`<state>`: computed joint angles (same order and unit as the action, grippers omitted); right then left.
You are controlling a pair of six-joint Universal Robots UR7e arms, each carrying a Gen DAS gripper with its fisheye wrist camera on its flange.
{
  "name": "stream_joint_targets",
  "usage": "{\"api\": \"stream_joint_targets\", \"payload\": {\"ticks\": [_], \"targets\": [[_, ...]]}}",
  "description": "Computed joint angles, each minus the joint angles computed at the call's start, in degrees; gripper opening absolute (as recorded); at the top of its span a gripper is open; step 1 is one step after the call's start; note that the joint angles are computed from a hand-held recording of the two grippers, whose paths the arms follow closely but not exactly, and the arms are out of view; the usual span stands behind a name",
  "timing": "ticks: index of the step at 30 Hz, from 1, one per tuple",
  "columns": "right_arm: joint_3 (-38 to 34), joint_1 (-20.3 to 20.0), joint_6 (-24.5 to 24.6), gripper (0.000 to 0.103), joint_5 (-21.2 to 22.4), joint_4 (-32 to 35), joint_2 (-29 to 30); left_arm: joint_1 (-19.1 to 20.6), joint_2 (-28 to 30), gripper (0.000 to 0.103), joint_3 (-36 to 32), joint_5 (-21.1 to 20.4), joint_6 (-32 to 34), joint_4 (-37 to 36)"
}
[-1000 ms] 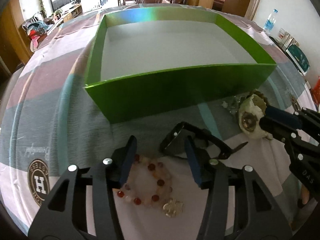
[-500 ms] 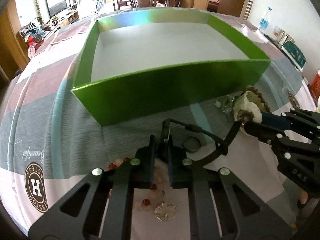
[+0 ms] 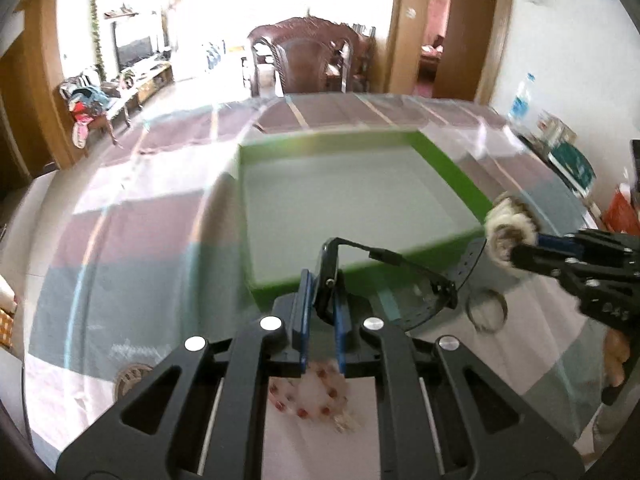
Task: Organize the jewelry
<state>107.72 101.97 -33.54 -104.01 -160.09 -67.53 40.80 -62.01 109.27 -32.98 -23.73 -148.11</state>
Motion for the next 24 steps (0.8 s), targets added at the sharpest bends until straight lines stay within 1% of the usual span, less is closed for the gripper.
{"api": "stream_joint_targets", "payload": {"ticks": [2, 4, 6, 8, 11, 15, 18, 21, 23, 24], "targets": [[-1.69, 0.93, -1.73, 0.02, 0.65, -1.96, 1.16, 0.74, 0.9, 0.01, -2.03, 0.69, 0.81, -0.26], [-3.88, 1.47, -3.46, 0.02, -0.16, -4.19, 3.68, 2.2, 2.55, 0.011, -4.43, 1.35, 2.09, -1.61], [-6.43, 1.18, -3.31, 0.02, -0.59, -3.63, 6.06, 3.39, 3.63, 0.011, -5.77, 1.75, 2.03, -1.77], [-8.76, 0.33, -2.43, 0.02, 0.2, -2.26, 8.58, 4.9, 4.75, 0.011, -7.14, 1.16, 1.4, -1.51], [-8.85, -0.65, -2.68, 0.02, 0.49, -2.91, 10.32, 5.98, 5.56, 0.011, -7.69, 0.6, 1.62, -2.07], [-5.88, -0.86, -3.38, 0.02, 2.25, -3.74, 8.39, 5.38, 5.05, 0.011, -6.12, 0.78, 1.99, -3.49], [-2.4, -0.49, -4.16, 0.02, 4.05, -4.0, 5.04, 4.47, 4.49, 0.011, -4.41, 1.22, 3.86, -6.59], [0.81, -1.02, -2.76, 0.02, 8.1, 0.94, 0.43, 3.17, 3.18, 0.011, -2.11, 0.37, 4.51, -8.82], [2.08, -2.09, -1.03, 0.02, 11.72, 6.79, -2.41, 2.26, 2.52, 0.012, -0.87, 0.39, 4.89, -9.82], [2.16, -2.96, -0.23, 0.02, 13.7, 10.89, -3.35, 1.91, 2.27, 0.012, -0.53, 0.41, 5.0, -9.9]]}}
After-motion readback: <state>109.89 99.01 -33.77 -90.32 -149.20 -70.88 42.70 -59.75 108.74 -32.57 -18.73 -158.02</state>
